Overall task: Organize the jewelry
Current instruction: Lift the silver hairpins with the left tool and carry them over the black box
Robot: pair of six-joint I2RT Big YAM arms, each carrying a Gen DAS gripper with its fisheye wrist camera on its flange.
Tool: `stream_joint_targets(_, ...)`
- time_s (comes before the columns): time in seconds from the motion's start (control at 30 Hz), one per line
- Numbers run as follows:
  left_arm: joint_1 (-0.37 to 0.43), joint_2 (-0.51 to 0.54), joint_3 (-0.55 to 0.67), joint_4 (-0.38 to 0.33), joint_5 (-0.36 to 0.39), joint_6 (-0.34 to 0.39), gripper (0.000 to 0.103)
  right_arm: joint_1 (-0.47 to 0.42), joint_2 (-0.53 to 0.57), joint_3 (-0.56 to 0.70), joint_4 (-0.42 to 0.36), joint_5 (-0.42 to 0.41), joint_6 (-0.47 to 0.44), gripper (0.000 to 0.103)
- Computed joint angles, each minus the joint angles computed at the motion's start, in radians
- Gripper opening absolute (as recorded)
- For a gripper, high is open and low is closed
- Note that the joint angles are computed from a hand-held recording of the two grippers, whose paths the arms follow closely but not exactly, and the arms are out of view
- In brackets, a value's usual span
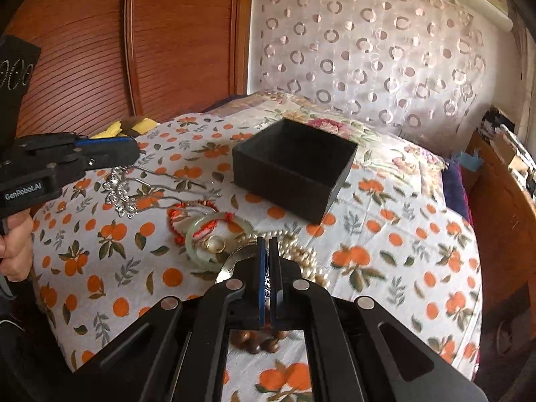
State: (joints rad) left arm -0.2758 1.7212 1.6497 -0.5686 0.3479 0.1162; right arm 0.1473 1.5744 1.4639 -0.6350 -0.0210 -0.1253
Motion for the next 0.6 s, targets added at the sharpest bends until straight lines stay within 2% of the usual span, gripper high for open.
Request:
stream_joint_targets(0.3, -0.003, 0.096, 0.168, -0.055, 0.007, 0.0, 0.008, -0.015, 0.056, 0.139, -0.042, 0.012, -0.056, 0.002)
stream_joint_targets(0.6, -0.005, 0.2, 0.353, -0.111, 0.005, -0.007, 0.008, -0.055, 0.21, 0.367, -0.067, -0.015, -0.054, 0.002)
